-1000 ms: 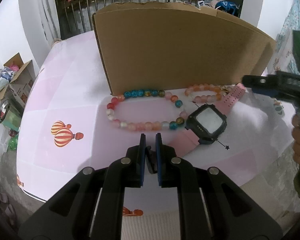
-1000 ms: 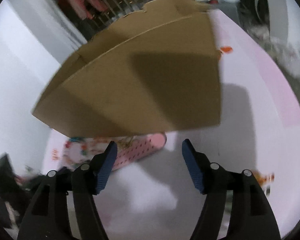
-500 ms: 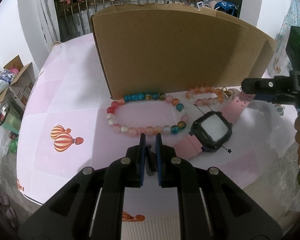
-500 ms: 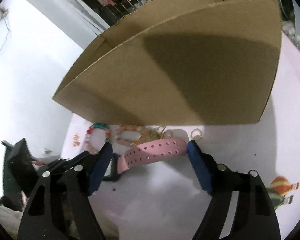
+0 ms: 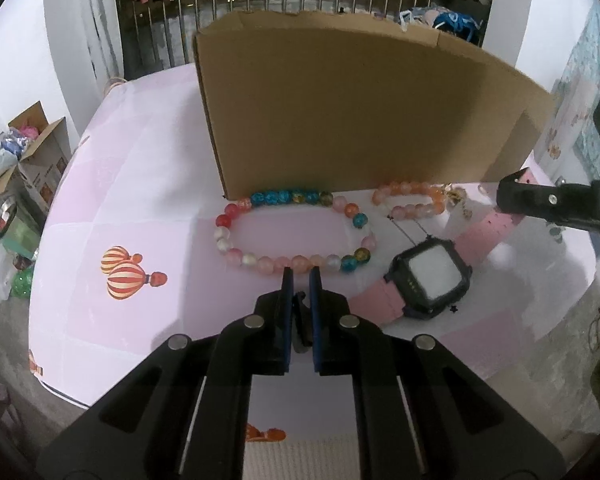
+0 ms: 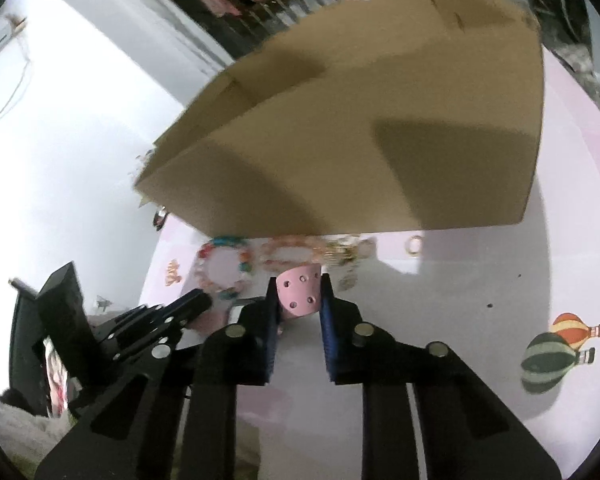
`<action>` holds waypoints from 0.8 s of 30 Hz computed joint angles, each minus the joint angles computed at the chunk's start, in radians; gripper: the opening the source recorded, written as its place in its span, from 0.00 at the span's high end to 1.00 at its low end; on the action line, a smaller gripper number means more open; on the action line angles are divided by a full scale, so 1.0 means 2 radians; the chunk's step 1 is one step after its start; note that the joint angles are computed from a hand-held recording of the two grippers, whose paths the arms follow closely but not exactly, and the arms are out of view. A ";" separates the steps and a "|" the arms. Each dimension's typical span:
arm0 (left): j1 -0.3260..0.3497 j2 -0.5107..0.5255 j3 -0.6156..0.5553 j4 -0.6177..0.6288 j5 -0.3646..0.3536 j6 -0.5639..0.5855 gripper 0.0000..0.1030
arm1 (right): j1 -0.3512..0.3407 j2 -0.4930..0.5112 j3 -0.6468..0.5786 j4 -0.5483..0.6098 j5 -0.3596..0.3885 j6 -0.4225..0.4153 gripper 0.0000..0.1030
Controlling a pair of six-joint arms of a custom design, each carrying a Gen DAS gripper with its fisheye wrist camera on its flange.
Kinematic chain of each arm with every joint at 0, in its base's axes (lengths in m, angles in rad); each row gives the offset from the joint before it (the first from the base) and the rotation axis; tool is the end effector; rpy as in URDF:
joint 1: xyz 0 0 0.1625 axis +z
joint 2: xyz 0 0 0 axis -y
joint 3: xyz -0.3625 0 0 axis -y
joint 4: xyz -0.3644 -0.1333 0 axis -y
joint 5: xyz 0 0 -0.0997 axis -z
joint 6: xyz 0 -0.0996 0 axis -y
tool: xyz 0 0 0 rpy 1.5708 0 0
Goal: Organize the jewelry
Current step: 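Carry the watch into the cardboard box and open the right tool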
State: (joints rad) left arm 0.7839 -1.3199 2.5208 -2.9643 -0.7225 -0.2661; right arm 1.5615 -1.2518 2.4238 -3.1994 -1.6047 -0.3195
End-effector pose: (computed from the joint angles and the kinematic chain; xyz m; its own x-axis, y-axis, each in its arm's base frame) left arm -0.0884 -0.3819 0.1283 -0.7313 0.1718 -0.6600 0.5211 0.7651 -0.3783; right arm 0.1263 -0.3898 0.1255 -0.9513 -0.2589 0.1674 -0.3059 0.8597 -0.4090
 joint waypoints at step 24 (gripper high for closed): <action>0.057 0.126 -0.394 0.185 -0.069 0.158 0.95 | 0.102 0.102 -0.318 0.194 -0.126 0.027 0.84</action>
State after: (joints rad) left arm 0.8975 -1.0674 1.7335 -2.5939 -0.8597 0.0493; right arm 1.7658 -1.0470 1.7887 -2.8119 -1.8563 -0.2649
